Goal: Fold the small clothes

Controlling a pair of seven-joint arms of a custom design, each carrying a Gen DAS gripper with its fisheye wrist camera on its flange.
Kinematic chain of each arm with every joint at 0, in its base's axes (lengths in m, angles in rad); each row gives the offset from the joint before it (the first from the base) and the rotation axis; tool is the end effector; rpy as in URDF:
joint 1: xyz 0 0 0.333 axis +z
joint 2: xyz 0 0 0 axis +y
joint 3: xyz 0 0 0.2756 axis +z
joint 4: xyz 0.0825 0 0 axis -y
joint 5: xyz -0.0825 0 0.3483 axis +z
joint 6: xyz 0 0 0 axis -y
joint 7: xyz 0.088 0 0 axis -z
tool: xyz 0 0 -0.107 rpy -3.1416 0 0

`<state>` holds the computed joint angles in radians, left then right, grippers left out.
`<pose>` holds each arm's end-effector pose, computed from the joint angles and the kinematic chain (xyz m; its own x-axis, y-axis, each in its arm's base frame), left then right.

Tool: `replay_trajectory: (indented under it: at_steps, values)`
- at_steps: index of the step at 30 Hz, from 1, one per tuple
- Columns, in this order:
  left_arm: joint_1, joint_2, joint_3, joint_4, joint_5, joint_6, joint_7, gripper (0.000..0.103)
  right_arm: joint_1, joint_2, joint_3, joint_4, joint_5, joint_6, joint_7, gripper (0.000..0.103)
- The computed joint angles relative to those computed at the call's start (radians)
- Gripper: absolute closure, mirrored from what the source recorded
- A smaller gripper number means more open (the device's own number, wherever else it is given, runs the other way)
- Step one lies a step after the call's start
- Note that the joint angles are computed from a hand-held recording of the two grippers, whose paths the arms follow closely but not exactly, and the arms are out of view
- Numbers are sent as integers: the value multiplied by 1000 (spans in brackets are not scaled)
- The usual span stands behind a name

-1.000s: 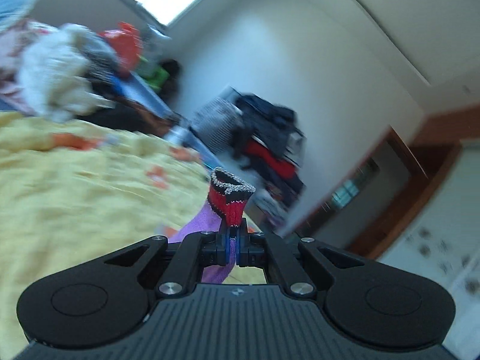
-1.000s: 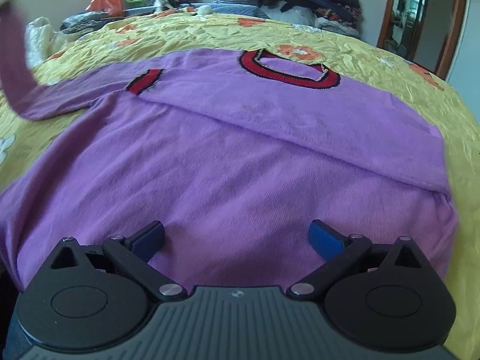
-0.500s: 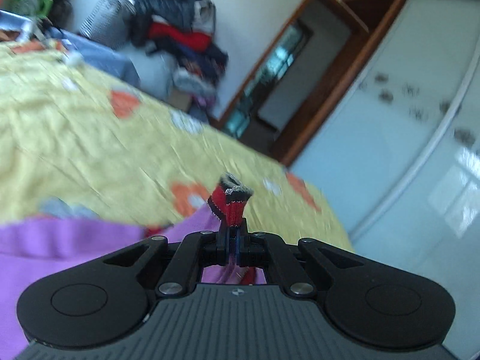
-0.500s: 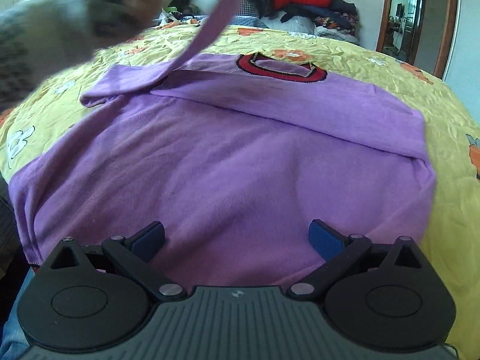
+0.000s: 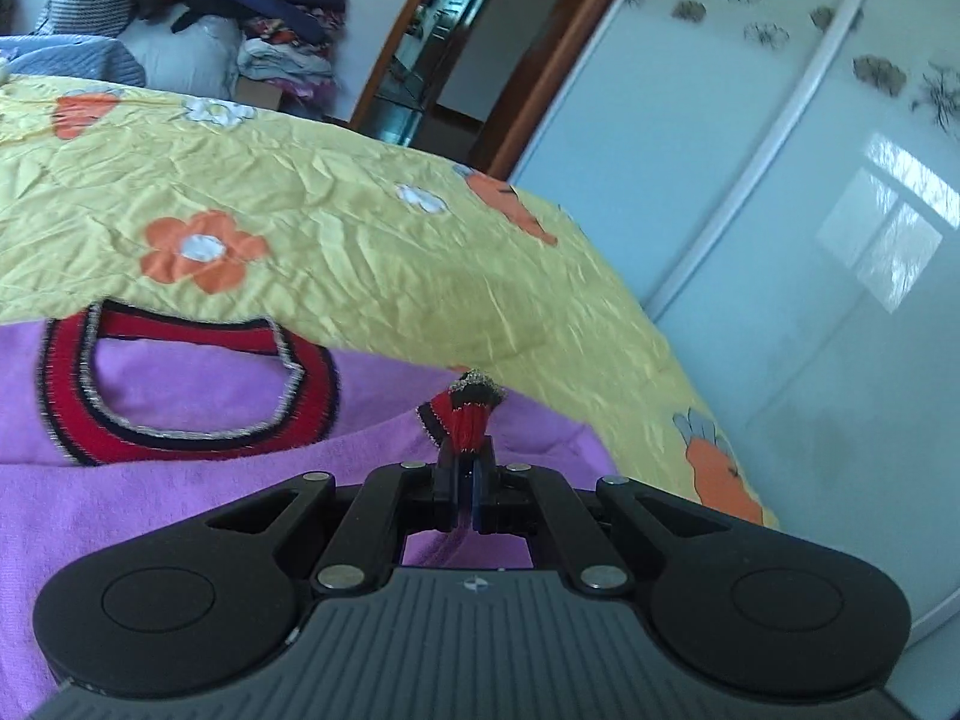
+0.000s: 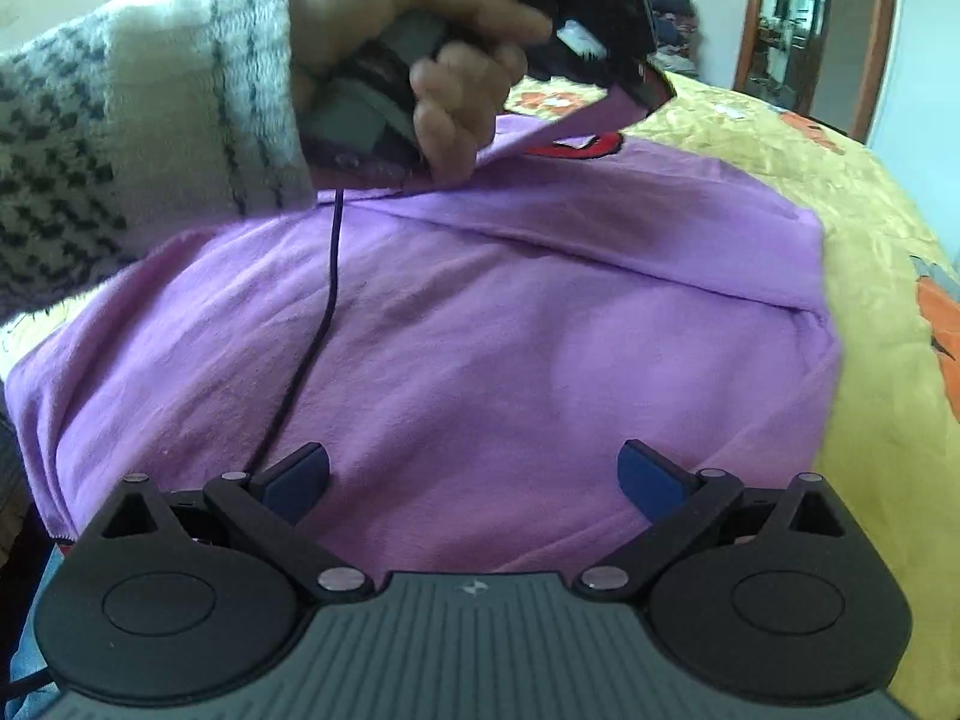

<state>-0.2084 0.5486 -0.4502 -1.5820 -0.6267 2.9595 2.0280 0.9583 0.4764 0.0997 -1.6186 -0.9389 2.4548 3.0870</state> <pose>0.5956 -0.3359 0.4117 -0.5014 -0.7624 0.4090 -0.6984 0.0776 -0.7115 0.3327 0.5729 0.3692 0.1879 -0.9796 -0.0712 -0.7307 -0.0910 -0.6766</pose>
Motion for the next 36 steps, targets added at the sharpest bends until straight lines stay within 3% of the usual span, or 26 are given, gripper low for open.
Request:
replay_trajectory:
  at_steps: [3, 6, 12, 16, 17, 18, 19, 20, 21, 24, 26, 27, 28, 30, 31, 32, 33, 35, 36]
  values:
    - [-34, 39, 23, 53, 40, -29, -29, 100, -4, -9, 0, -12, 3, 7, 14, 0]
    - [-95, 56, 81, 87, 116, -59, -96, 100, -3, -12, 1, -14, -1, 3, 18, 0]
    - [-108, 97, 80, 126, 171, -94, -124, 100, -4, -9, 3, -12, -1, 2, 20, 0]
    - [-71, 115, 46, 141, 154, -175, -104, 96, 1, -21, -4, -21, -19, -5, 30, 0]
    - [-64, 109, 44, 131, 145, -185, -98, 82, 7, -34, -13, -34, -45, -14, 55, 0]
    - [-57, 94, 47, 117, 138, -197, -100, 56, 11, -54, -22, -55, -79, -22, 88, 0]
    - [-24, 64, 19, 73, 98, -181, -66, 42, 10, -75, -30, -79, -115, -31, 126, 0]
    - [39, 29, -42, 13, 17, -141, 16, 20, 0, -97, -34, -105, -148, -33, 166, 0]
    - [104, -7, -99, -41, -75, -108, 99, 11, -18, -118, -37, -130, -174, -26, 203, 0]
    - [241, -122, -168, -161, -297, -94, 249, 11, -108, -158, -53, -188, -251, 100, 311, 0]
    - [290, -190, -156, -231, -397, -71, 298, 9, -194, -147, -67, -181, -377, 274, 427, 0]
    - [298, -217, -132, -262, -418, -59, 299, 9, -211, -124, -89, -150, -385, 321, 424, 0]
    - [290, -243, -95, -297, -409, -36, 274, 9, -240, -93, -78, -111, -331, 312, 351, 0]
    - [272, -296, -22, -368, -380, -9, 215, 9, -281, -20, -42, -11, -112, 197, 130, 1]
    - [288, -321, -11, -395, -424, -23, 246, 9, -279, -7, -66, -3, -40, 202, 121, 1]
    - [302, -348, -2, -423, -472, -32, 287, 9, -313, -10, -61, -29, -31, 263, 183, 3]
    - [305, -372, 13, -452, -500, -23, 315, 9, -323, -17, -91, -73, -22, 368, 263, 8]
    - [296, -399, 54, -492, -495, -16, 324, 9, -315, -3, -168, -118, -48, 542, 412, 38]
    - [293, -403, 70, -500, -508, -20, 339, 9, -281, 6, -225, -119, -87, 578, 483, 43]
